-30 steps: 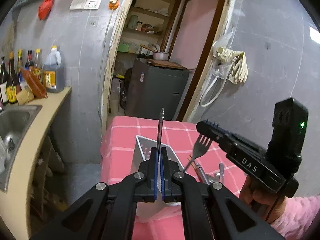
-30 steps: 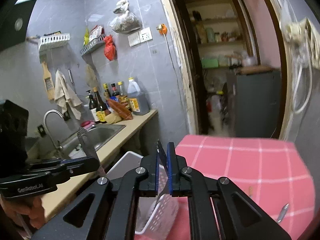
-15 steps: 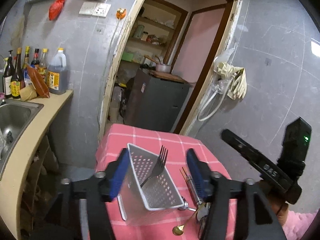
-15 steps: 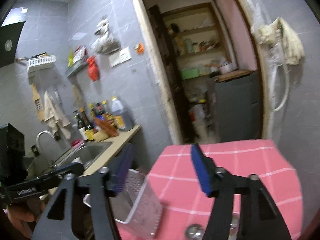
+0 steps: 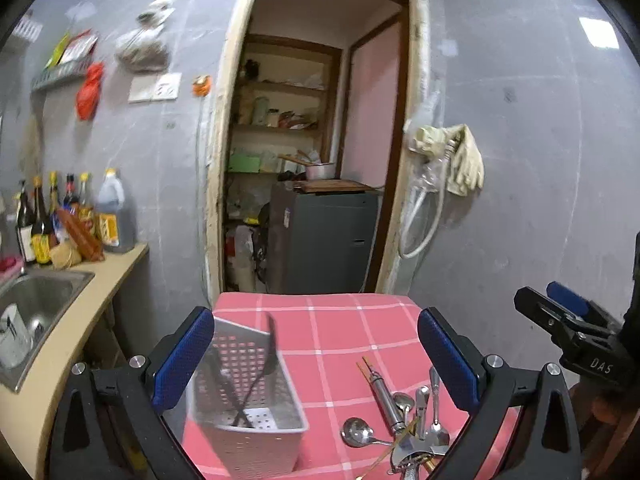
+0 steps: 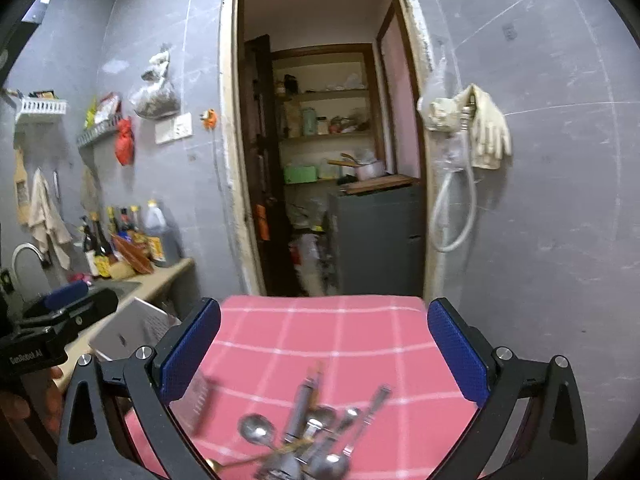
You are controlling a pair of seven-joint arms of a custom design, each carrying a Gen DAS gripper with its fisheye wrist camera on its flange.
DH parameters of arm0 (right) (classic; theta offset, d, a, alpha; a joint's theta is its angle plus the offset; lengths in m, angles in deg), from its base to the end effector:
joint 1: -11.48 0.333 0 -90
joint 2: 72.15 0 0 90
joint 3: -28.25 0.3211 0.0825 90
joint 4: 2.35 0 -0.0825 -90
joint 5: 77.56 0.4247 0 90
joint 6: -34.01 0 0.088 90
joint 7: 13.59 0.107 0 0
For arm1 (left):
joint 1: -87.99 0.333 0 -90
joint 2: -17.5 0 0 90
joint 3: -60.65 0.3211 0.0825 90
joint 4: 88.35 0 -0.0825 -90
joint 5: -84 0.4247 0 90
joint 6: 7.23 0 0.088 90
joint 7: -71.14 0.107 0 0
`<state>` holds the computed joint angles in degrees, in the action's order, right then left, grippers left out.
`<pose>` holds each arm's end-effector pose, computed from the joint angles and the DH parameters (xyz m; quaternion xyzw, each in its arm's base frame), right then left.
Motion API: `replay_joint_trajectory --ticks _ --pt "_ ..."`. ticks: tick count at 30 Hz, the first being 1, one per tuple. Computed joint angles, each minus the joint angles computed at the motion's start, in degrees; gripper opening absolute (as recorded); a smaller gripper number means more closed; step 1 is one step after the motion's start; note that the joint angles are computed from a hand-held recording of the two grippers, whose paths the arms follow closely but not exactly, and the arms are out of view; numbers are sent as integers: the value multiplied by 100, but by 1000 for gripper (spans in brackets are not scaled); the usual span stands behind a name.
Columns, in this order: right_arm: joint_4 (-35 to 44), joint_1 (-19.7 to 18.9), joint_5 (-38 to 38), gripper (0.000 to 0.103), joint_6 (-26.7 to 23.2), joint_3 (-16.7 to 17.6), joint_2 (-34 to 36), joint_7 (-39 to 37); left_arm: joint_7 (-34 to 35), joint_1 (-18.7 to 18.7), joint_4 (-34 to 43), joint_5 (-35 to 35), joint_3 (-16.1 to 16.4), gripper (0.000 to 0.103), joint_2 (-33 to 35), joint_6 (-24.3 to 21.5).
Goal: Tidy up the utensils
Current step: 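Move both tools back over the utensil pile, then grasp the metal tube with the left tool while the right tool grasps a silver utensil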
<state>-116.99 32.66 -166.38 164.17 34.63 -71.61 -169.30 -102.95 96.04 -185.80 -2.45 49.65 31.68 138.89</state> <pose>0.5684 0.2683 0.4888 -0.3977 0.6975 -0.4887 0.3413 0.7118 -0.0115 0.4965 -0.3816 0.7131 -0.5441 0.2232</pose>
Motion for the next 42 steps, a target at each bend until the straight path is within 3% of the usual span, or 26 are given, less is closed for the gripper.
replay_joint_trajectory --ticks 12,19,25,32,42 --pt "-905 -295 461 102 15 76 -625 17 484 -358 -485 -59 -48 102 -220 154" --pt "-1252 -595 462 102 647 -56 -681 157 574 -586 -538 -25 -131 102 -105 509" --pt "-1325 -897 325 102 1572 -271 -480 385 -87 -700 -374 800 -241 102 217 610" --pt "-999 -1181 -67 100 2741 -582 183 800 -1543 -704 99 2125 -410 102 832 601" --pt "-62 -1277 -726 70 3927 -881 1355 1443 -3224 -738 868 3679 -547 98 1725 636"
